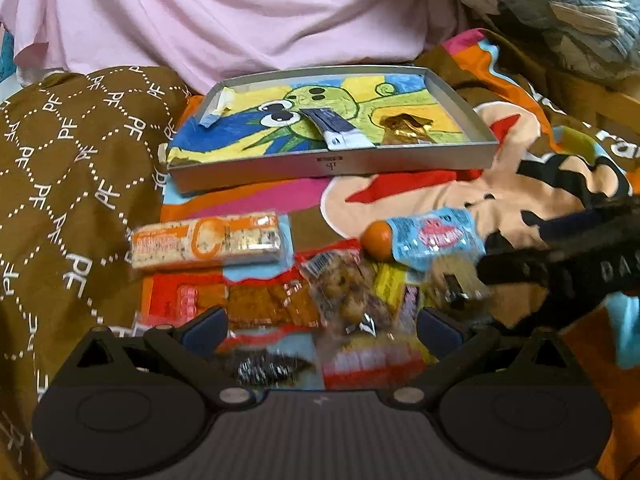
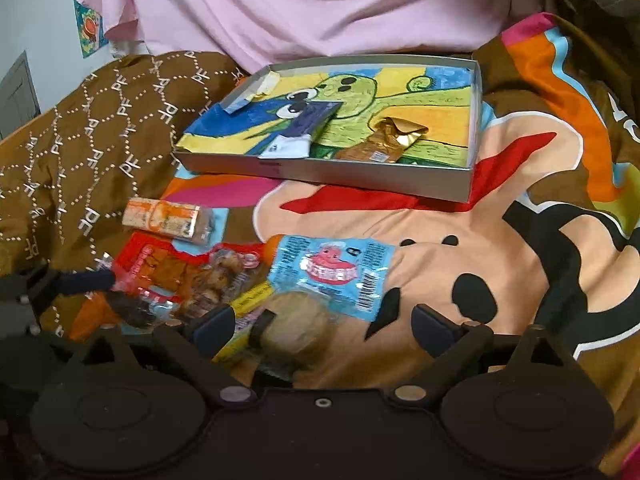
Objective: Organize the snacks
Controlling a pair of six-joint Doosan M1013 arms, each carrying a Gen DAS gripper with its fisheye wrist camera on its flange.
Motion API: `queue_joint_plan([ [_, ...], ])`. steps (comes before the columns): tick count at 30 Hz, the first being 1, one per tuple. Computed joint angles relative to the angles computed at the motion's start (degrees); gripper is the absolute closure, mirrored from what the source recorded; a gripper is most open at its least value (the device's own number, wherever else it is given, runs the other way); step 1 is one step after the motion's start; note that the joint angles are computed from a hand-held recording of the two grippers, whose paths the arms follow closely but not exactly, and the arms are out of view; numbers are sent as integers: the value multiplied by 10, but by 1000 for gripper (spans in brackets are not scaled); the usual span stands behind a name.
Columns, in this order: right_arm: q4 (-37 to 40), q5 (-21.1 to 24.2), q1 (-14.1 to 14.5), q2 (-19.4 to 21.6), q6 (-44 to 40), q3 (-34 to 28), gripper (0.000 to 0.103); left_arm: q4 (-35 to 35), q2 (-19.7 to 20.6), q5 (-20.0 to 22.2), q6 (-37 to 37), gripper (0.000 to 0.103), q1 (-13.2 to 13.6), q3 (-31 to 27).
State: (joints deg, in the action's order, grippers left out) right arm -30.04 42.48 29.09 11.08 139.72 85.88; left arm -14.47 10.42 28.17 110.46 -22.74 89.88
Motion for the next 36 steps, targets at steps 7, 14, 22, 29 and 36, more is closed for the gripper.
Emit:
queue_joint_plan([
  [7,-1,-2,3,-4,-32,4,9,3,20,22,-31,0,6,-33],
  [14,35,-13,3,14,-60,-7,13,15,38,59,-64,1,1,-64],
  [22,3,-1,7,27,-30,-12,14,53,54,85,-118,2,-7,-85],
  [29,-16,14,13,36,-16,-18,15,34,64,118,-117,15,-7,-101],
  [36,-14,18,15,38,-17,-19,18,8,73,156,-107,29,-5,-111],
])
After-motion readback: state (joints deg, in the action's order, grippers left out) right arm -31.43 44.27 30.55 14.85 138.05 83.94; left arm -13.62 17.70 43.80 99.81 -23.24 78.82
